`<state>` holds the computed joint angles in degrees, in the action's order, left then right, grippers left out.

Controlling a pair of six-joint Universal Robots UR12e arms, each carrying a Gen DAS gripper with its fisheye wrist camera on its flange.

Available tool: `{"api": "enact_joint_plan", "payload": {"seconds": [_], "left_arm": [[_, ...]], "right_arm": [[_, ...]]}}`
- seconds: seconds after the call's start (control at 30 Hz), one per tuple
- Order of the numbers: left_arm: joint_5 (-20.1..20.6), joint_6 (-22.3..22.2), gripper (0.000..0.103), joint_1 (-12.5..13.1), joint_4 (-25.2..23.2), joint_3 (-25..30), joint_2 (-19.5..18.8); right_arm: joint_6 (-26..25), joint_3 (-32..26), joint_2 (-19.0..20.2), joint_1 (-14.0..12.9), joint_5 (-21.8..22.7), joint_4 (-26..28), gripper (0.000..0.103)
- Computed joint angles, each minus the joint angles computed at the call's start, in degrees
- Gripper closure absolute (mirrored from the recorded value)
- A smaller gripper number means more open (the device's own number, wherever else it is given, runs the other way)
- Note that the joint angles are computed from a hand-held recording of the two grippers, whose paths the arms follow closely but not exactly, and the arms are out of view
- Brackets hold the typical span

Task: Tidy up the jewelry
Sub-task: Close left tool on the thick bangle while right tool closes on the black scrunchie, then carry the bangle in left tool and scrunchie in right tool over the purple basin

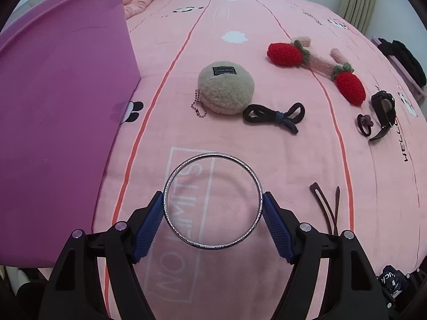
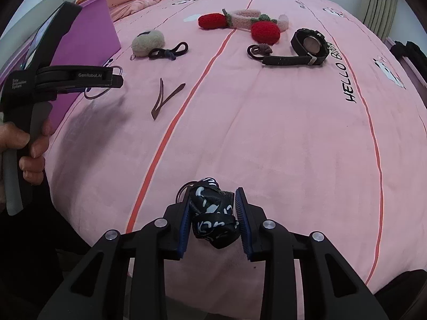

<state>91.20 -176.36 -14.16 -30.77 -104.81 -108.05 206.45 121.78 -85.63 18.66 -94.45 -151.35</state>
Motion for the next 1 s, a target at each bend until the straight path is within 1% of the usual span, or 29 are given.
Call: {"api": "enact_joint_plan", "payload": {"seconds": [0.17,0.27,0.4,0.53,0.63,0.77,0.9,1.0], "left_arm": [[-1.65,-0.04,0.032,0.31,1.32,-1.5,2.15],[-1.47,-0.22,0.032,0.22,2.36,-2.18,3.5],[-2.58,-0.55,0.032,0.34,4.27,-3.4,5.74],[-3.41,-1.09,0.032,0.55,4.38,-4.14,7.85],[-3.79,-1.65,0.032,0.64,4.07,-4.63,9.49],[-4.42,-2.12,0.032,0.93,5.22,-5.35,11.61],[-5.24,-3.05,0.032,1.79,5.21,-5.28,13.28],[-5.57,-3.77,0.032,2.71,4.33,-4.94,14.33]], "right_arm": [[1.05,0.33,-0.74,-0.33,0.28,-1.14,0.073],[0.88,0.27,-1.35,-0.39,-0.39,-2.08,0.073],[0.97,-0.05,-2.43,-0.6,-1.14,-3.49,0.073],[0.49,-0.93,-3.14,-0.97,-1.08,-4.55,0.073],[-0.84,-2.16,-3.17,-1.08,-0.76,-5.29,0.073],[-3.36,-4.16,-2.59,-0.79,-0.02,-6.47,0.073],[-5.26,-6.48,-1.54,-0.48,1.43,-7.71,0.073],[-6.47,-8.65,-0.4,-0.27,2.78,-8.33,0.073]]}}
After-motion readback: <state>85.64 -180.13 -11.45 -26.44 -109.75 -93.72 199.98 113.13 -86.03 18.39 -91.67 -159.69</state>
